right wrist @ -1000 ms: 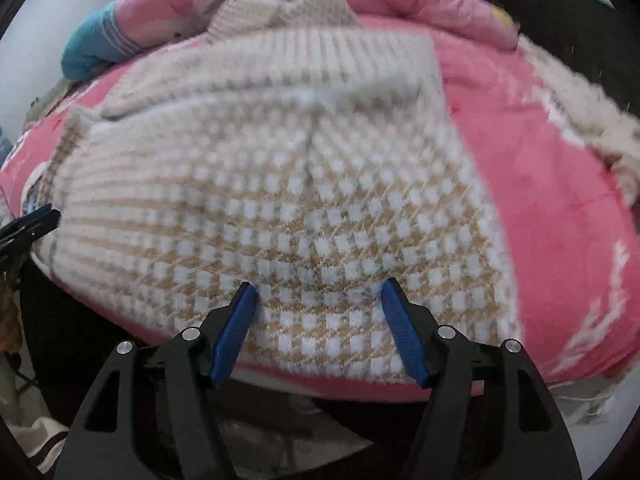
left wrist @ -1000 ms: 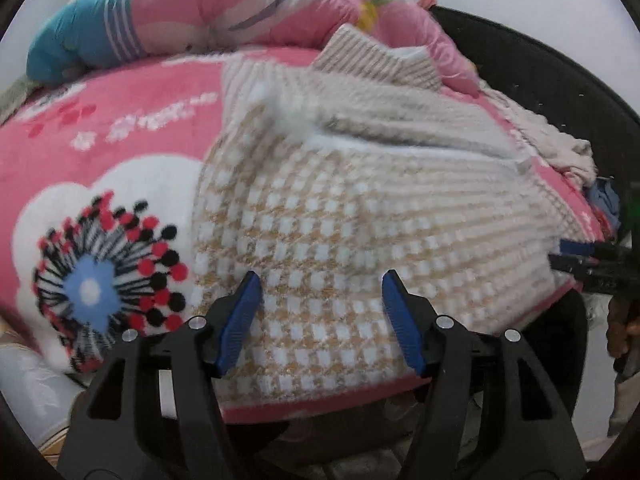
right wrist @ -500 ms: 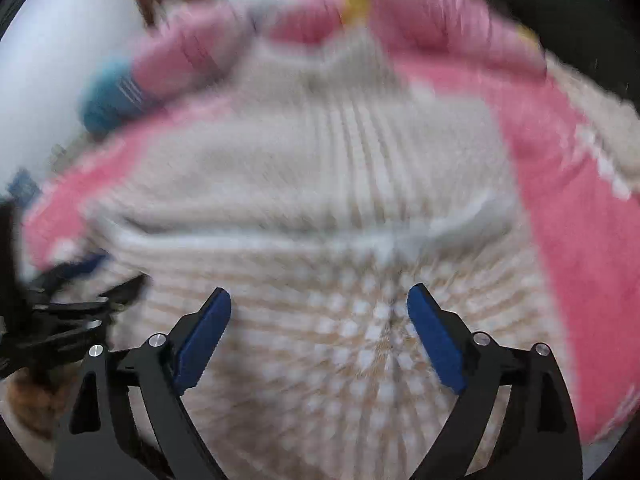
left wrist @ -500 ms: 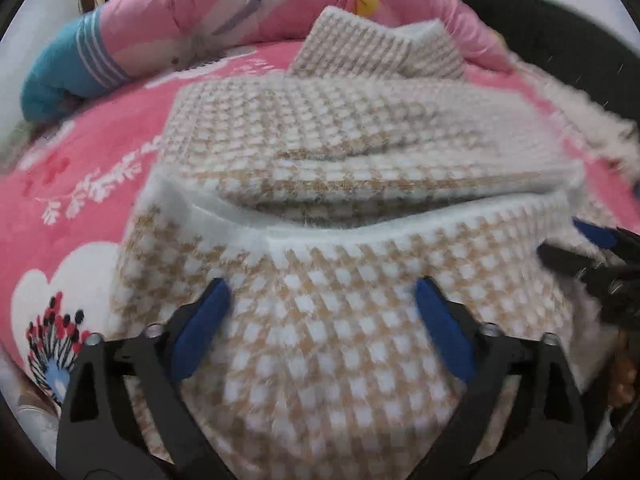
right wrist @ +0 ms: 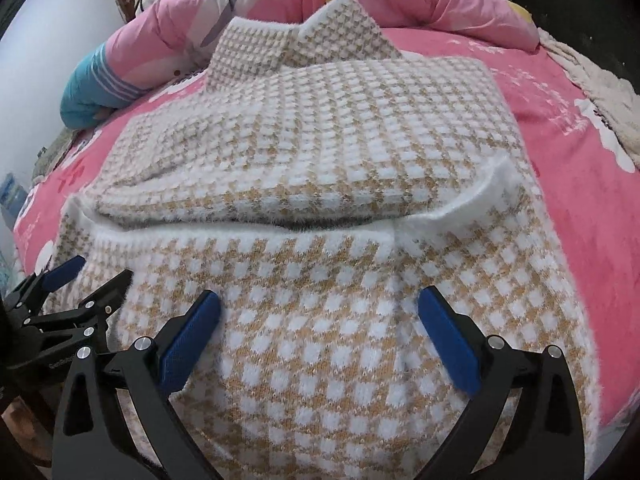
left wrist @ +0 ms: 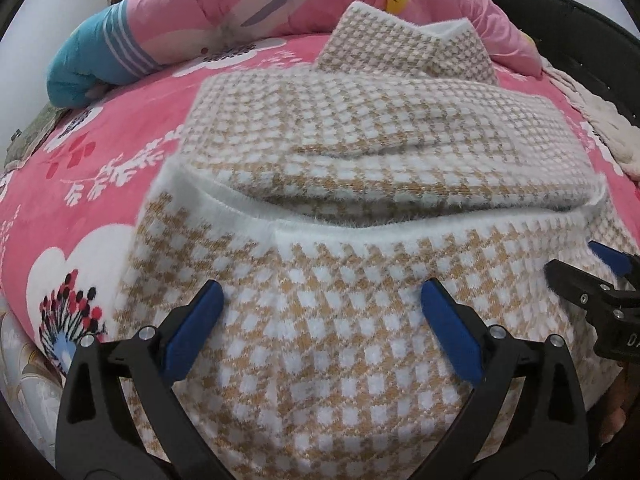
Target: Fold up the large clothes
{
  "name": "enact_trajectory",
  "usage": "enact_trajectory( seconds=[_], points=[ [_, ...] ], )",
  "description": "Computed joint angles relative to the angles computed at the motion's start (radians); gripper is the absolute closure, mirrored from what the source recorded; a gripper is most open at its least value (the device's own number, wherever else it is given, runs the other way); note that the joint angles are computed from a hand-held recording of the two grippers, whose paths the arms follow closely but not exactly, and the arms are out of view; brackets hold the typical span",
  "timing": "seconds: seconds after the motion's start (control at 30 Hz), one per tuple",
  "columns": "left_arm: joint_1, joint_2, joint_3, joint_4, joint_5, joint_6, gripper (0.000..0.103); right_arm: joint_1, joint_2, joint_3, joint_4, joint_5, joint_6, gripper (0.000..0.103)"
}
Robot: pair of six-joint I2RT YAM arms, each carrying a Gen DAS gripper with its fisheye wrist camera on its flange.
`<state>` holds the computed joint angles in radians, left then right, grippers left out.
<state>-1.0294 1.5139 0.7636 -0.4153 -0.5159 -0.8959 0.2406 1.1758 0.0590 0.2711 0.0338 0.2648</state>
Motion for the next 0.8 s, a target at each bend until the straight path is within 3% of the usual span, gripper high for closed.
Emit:
enact_trajectory(
  seconds=[0.8],
  points=[
    [0.001,0.012,0.008,-0.01,-0.003,-0.021,0.007,-0.02,0.026,0.064,-0.094,-0.019,-0.012,0.006]
  ],
)
